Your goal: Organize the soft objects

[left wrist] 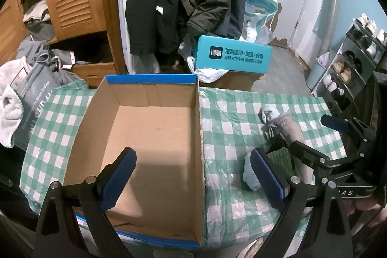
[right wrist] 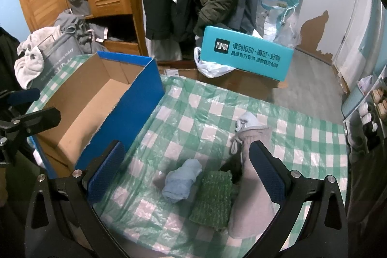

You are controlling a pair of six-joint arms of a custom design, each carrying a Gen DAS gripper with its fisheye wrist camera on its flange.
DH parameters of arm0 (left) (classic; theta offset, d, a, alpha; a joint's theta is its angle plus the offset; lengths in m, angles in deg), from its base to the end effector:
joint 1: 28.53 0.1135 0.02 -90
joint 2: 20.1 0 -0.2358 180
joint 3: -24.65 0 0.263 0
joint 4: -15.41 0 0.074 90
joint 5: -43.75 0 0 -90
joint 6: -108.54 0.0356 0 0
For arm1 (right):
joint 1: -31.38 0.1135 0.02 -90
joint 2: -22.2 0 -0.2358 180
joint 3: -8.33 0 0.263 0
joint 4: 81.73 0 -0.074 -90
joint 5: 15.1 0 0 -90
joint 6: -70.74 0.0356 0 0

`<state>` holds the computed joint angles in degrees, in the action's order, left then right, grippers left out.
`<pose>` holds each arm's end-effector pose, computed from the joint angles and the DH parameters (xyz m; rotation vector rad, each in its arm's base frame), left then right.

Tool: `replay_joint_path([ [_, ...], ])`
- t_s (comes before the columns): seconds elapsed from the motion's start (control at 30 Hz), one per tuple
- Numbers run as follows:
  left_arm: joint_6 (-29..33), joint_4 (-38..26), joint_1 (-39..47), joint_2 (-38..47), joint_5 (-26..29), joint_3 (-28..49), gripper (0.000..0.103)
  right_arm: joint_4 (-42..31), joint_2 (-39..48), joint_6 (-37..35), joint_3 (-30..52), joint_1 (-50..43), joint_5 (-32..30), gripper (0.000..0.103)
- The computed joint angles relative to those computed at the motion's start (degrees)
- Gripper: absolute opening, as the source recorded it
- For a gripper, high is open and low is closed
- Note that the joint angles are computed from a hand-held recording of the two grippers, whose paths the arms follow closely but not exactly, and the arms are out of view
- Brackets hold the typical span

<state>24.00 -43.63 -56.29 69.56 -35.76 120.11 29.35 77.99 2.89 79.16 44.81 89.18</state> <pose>0.3027 -0.1667 0.2885 0.7938 2.3924 -0.3888 0.2018 0.0392 0.2891 0.2882 2.4538 -0.0485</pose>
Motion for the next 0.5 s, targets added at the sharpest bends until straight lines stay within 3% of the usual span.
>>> replay_joint_path([
  [0.5,-0.2,0.5,-0.3,-0.6,-0.1,-1.1,0.096,-0.2,0.0,0.3,-0.7,-0.1,-0.7,0.101],
])
